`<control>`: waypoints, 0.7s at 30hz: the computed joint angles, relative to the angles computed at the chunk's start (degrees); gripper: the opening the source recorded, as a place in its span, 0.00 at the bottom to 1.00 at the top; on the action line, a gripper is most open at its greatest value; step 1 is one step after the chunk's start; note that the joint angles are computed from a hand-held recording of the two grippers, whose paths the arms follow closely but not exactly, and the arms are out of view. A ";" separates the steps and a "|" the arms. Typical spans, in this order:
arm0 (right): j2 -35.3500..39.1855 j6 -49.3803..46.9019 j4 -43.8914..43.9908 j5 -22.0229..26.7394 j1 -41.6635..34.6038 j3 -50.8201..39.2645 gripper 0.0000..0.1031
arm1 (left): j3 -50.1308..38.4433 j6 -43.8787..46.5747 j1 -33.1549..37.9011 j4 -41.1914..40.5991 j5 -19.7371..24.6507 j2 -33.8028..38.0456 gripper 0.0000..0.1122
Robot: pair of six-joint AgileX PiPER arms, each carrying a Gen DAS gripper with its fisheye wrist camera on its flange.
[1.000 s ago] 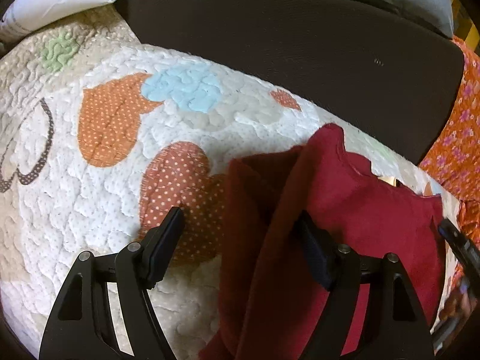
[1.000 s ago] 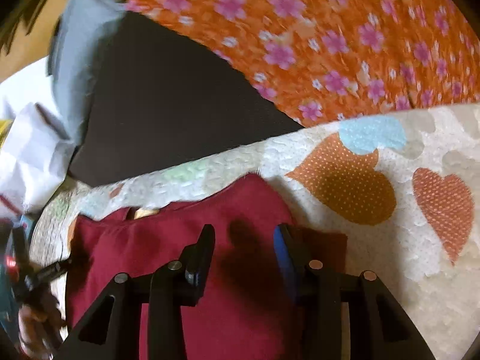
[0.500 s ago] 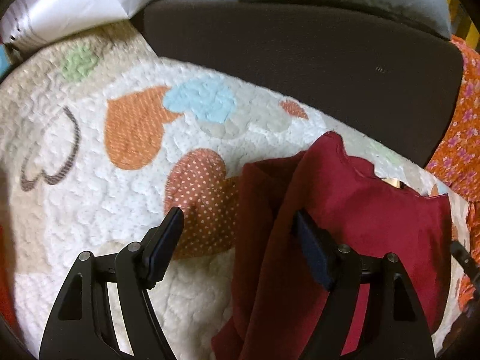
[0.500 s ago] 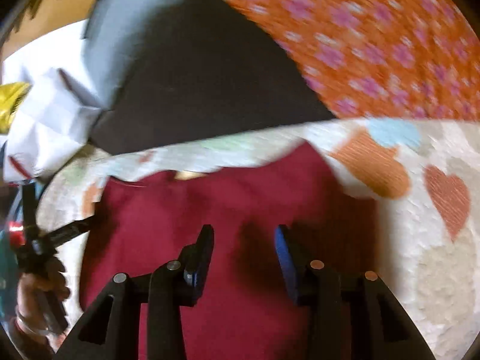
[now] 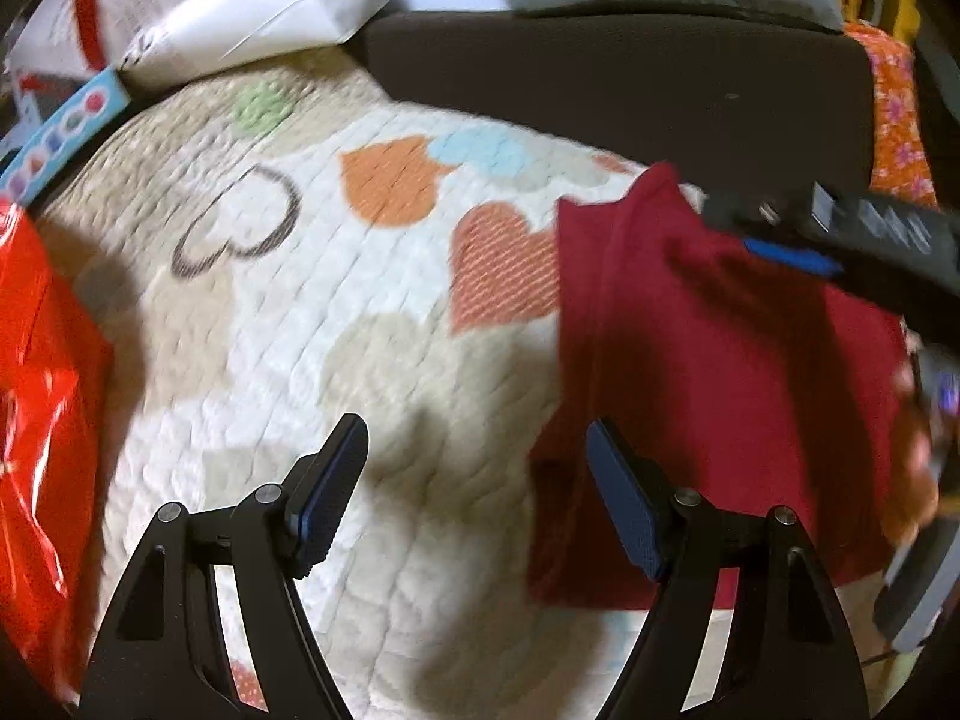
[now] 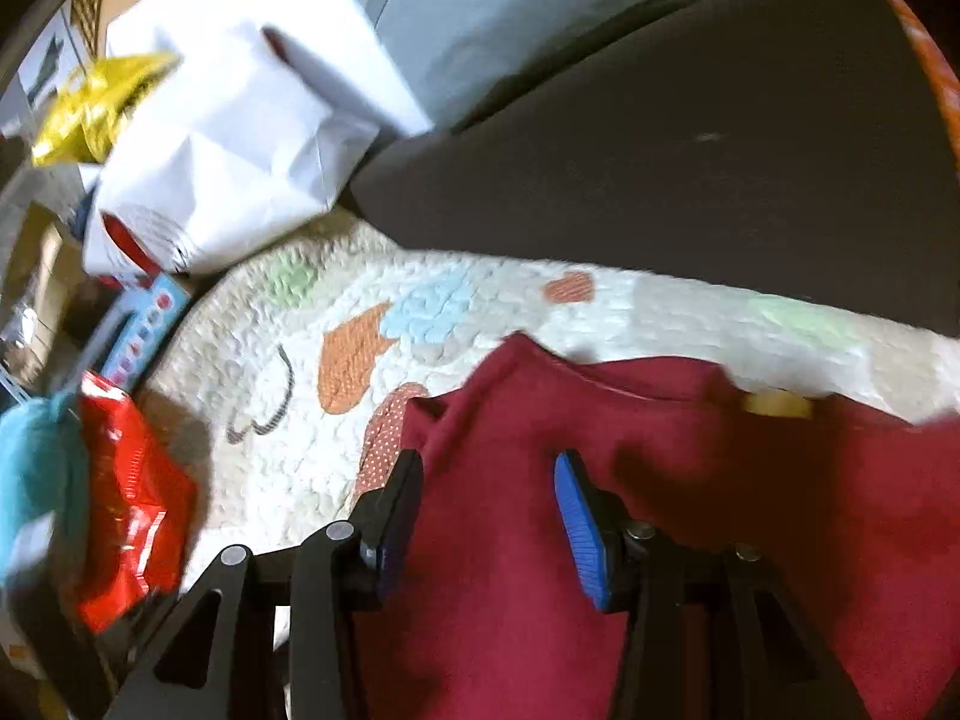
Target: Fold small clothes
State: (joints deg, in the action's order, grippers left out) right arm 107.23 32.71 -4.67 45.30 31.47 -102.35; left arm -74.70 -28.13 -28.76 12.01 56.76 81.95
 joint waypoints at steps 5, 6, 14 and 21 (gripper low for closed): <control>10.59 0.09 -0.19 6.43 0.24 -14.50 0.43 | -1.02 3.48 2.83 -5.40 -1.08 3.17 0.68; 13.54 -1.53 0.90 8.85 0.17 -18.92 0.42 | -1.17 3.44 2.81 -5.37 -1.50 3.34 0.68; 26.08 -4.70 -0.93 17.84 0.90 -36.95 0.14 | -3.30 2.58 2.41 -4.27 -1.15 6.45 0.68; 10.93 -7.69 4.63 4.54 -0.46 -14.21 0.23 | -3.51 2.04 1.69 -3.52 -1.38 6.52 0.68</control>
